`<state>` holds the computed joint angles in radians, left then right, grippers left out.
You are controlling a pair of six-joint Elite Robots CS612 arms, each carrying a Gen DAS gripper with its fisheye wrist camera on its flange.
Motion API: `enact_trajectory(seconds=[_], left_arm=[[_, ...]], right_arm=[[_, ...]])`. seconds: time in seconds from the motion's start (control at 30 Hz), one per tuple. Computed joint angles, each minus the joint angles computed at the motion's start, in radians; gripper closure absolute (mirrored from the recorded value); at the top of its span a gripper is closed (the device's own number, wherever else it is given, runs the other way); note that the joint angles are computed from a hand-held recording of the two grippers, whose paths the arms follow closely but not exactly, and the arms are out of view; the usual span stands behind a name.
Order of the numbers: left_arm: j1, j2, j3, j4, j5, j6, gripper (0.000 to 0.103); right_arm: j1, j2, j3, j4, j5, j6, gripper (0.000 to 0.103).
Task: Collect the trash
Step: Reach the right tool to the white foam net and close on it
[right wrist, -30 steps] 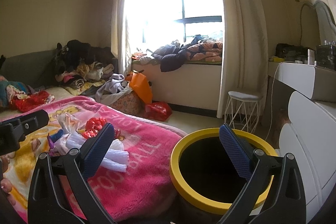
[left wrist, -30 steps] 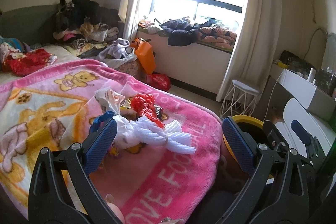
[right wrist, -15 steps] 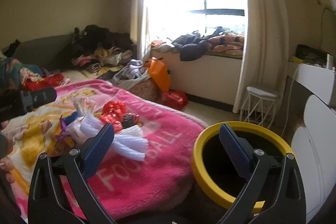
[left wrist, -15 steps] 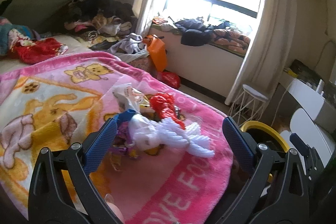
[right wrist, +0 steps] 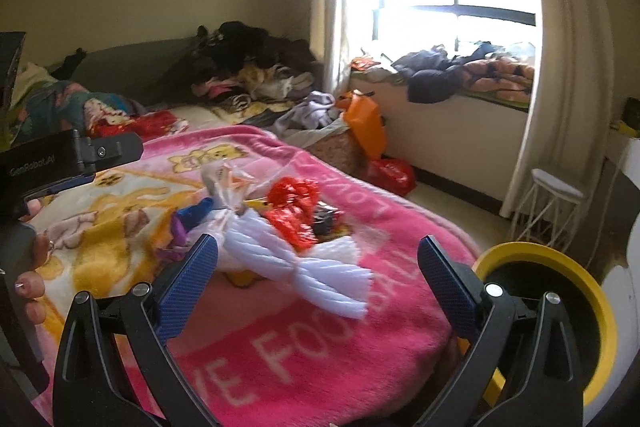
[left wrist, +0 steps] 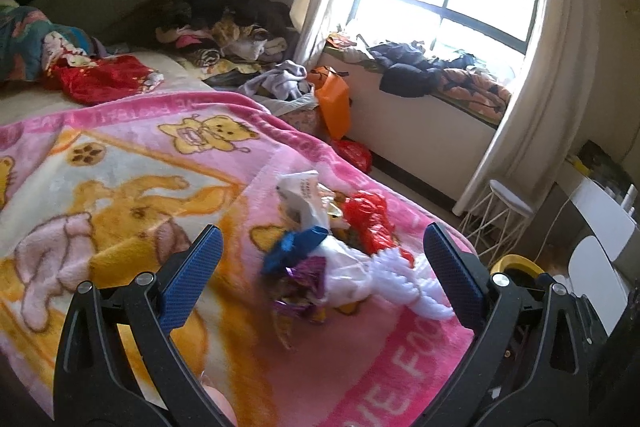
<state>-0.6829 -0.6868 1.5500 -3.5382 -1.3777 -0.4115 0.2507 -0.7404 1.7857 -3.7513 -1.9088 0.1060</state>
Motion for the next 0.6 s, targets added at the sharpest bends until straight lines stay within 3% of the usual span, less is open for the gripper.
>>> enact_trajectory(seconds=[0.47,0.53,0.6], left_arm=[[0.049,0.013,-0.02,0.103,-0.076,-0.054,0.011],[0.05,0.016,-0.027,0.116,-0.101,-0.048,0.013],[0.049,0.023,-0.04,0.13,-0.122,-0.04,0.021]], right_arm=[[-0.033,0.02,-0.066,0.219,0.069,-0.021,0.007],[-0.038,0.023,-0.071,0.251,0.078,-0.032,0.018],[-0.039,0.03,-0.081,0.285,0.074,-0.052,0.022]])
